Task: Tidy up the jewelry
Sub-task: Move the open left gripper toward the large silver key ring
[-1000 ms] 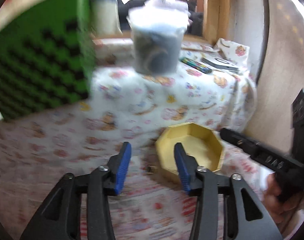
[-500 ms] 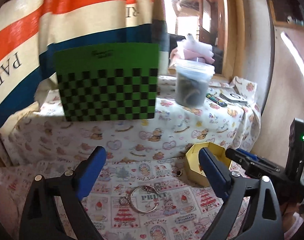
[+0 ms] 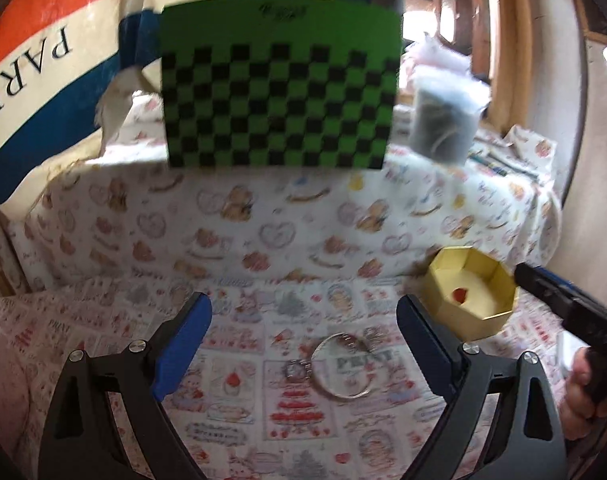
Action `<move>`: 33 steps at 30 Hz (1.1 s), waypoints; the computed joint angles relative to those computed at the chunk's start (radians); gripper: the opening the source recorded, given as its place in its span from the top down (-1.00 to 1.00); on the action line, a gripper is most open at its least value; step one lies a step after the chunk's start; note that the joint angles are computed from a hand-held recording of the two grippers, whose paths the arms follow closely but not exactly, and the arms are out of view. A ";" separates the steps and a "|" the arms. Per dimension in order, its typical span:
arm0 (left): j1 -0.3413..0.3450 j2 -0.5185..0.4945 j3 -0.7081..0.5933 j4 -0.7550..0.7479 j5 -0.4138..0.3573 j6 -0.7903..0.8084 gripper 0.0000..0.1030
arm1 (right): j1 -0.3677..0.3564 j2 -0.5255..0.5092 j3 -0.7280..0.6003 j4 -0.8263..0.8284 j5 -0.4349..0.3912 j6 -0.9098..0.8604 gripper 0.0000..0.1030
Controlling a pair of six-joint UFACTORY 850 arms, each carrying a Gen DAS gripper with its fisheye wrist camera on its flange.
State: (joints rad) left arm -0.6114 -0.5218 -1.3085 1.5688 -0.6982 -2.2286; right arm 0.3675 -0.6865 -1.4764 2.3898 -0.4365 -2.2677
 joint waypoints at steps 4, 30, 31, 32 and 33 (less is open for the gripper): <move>0.021 0.003 0.017 -0.031 0.024 -0.011 -0.80 | 0.010 0.004 0.005 0.063 0.026 -0.080 -0.52; 0.100 -0.091 -0.085 -0.564 0.229 0.491 0.12 | 0.031 0.003 0.006 0.153 0.081 -0.214 -0.61; 0.100 -0.091 -0.086 -0.568 0.230 0.493 0.12 | 0.031 0.003 0.005 0.149 0.082 -0.211 -0.61; 0.100 -0.092 -0.087 -0.572 0.230 0.498 0.12 | 0.031 0.003 0.005 0.150 0.083 -0.212 -0.61; 0.099 -0.097 -0.093 -0.584 0.224 0.515 0.12 | 0.031 0.003 0.005 0.154 0.084 -0.215 -0.61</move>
State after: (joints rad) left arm -0.5129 -0.6183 -1.4015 0.9849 -0.4741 -1.7135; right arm 0.3987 -0.6836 -1.4713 2.5438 -0.3528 -2.4827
